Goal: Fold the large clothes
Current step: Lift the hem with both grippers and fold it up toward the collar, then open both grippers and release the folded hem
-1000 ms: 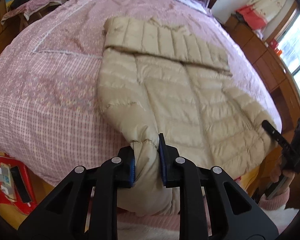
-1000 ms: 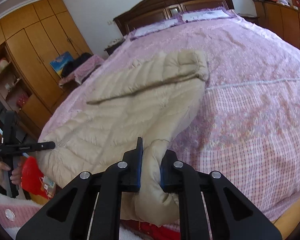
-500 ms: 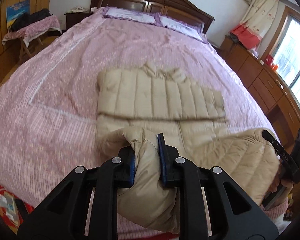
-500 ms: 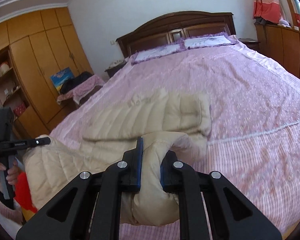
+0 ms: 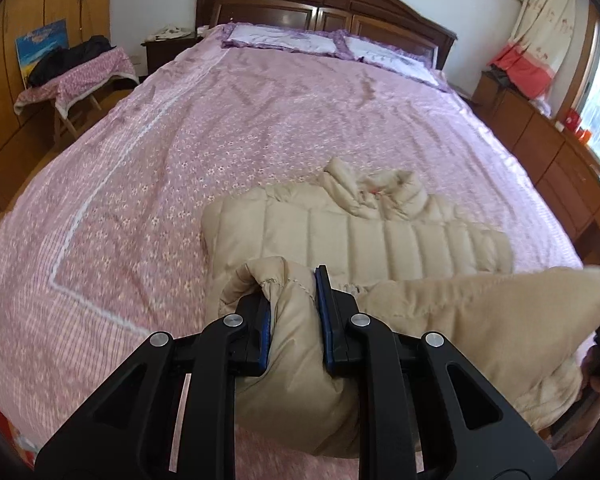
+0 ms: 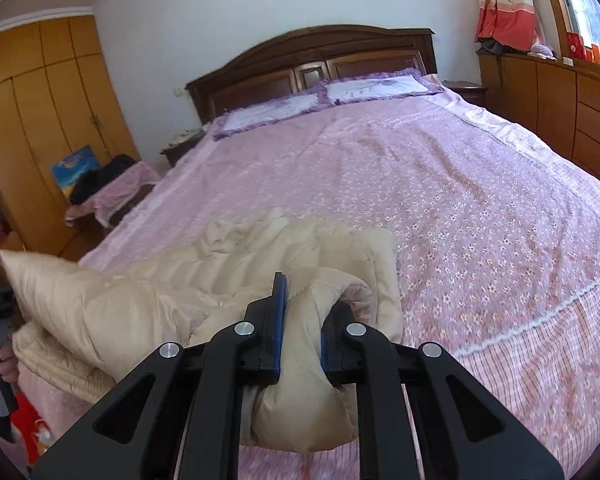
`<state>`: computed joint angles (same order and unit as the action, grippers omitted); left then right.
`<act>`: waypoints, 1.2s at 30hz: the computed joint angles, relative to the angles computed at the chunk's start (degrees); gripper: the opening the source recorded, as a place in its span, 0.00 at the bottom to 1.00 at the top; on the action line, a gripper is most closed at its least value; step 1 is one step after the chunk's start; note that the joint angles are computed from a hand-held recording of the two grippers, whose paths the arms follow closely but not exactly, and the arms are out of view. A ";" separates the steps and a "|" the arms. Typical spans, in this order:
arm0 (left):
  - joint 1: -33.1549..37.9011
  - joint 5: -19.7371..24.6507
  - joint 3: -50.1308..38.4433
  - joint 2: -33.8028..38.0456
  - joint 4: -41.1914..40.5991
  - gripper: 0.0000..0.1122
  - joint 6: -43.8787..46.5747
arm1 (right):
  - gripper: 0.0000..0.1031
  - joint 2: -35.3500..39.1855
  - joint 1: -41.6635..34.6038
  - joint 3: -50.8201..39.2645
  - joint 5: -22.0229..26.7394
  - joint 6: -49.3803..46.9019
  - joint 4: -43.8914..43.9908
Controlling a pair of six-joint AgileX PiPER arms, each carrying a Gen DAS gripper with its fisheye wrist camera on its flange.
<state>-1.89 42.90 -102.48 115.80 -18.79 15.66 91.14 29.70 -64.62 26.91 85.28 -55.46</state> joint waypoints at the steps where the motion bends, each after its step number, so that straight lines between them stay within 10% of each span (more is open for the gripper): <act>1: -0.41 0.12 -1.70 1.62 1.36 0.17 -1.34 | 0.14 2.06 -0.70 -1.64 0.24 -0.87 0.67; 14: -3.09 2.36 -17.60 18.55 11.90 0.20 -10.69 | 0.15 20.91 -7.47 -14.88 -0.18 -16.96 16.28; 25: -4.23 -0.56 -13.84 16.40 14.86 0.21 -11.89 | 0.20 22.18 -7.01 -14.66 -1.11 -14.51 14.60; 34: -2.15 -1.90 -5.60 9.08 8.39 0.40 -5.97 | 0.33 15.04 -7.07 -7.85 -5.29 -9.95 11.92; 36: -1.10 -1.51 -4.35 8.03 3.99 0.60 -2.50 | 0.36 13.35 -7.11 -6.35 -6.38 -9.17 11.49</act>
<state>-3.00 41.39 -106.82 123.83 -14.81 13.16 104.49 22.58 -70.97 20.52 76.11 -43.97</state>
